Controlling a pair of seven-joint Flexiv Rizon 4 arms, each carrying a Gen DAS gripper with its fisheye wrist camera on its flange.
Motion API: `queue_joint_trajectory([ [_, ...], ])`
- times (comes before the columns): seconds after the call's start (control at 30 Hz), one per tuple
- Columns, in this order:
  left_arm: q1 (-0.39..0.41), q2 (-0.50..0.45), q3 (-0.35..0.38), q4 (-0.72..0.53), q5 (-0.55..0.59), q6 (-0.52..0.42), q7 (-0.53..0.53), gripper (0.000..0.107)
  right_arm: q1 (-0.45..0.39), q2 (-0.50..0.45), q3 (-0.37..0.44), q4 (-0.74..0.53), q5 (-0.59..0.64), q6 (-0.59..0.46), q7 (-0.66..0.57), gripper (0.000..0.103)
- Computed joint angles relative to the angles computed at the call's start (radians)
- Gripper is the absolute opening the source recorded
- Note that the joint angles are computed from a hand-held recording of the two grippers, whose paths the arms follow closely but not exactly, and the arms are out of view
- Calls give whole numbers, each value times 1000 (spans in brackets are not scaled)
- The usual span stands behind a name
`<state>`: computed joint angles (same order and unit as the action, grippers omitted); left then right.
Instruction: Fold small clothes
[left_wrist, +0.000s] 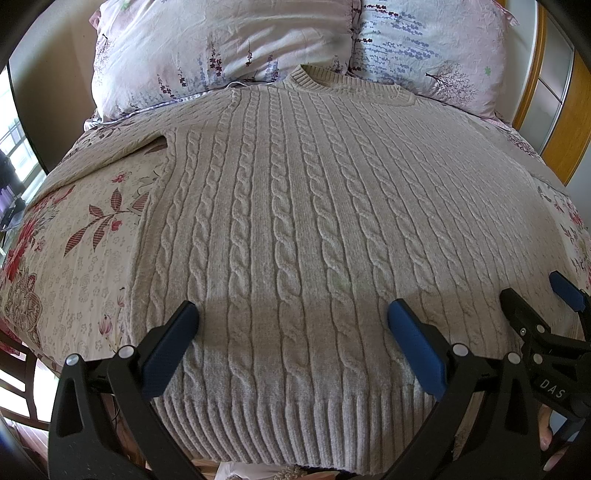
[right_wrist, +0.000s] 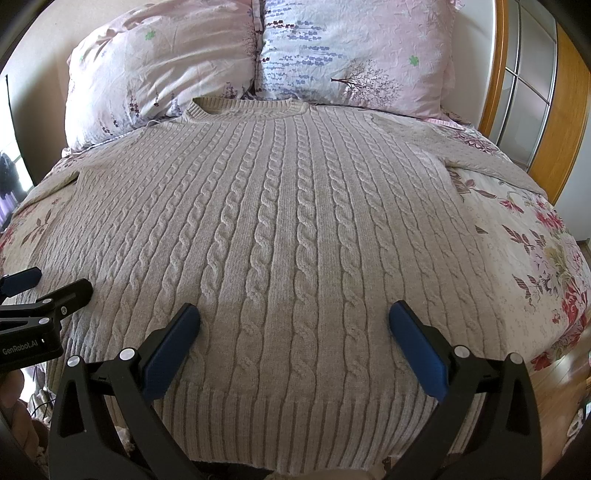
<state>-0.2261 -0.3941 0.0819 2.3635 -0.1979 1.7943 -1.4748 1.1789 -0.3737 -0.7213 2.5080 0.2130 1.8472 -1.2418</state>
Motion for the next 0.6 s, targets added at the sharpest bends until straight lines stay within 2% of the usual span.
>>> queue_joint_trajectory([
  [0.43, -1, 1, 3, -1, 3, -4, -2, 101, -1, -4, 3, -1, 5, 7, 0, 102],
  [0.6, -1, 2, 3, -2, 4, -9, -1, 101, -30, -21, 39, -7, 21, 34, -8, 102],
])
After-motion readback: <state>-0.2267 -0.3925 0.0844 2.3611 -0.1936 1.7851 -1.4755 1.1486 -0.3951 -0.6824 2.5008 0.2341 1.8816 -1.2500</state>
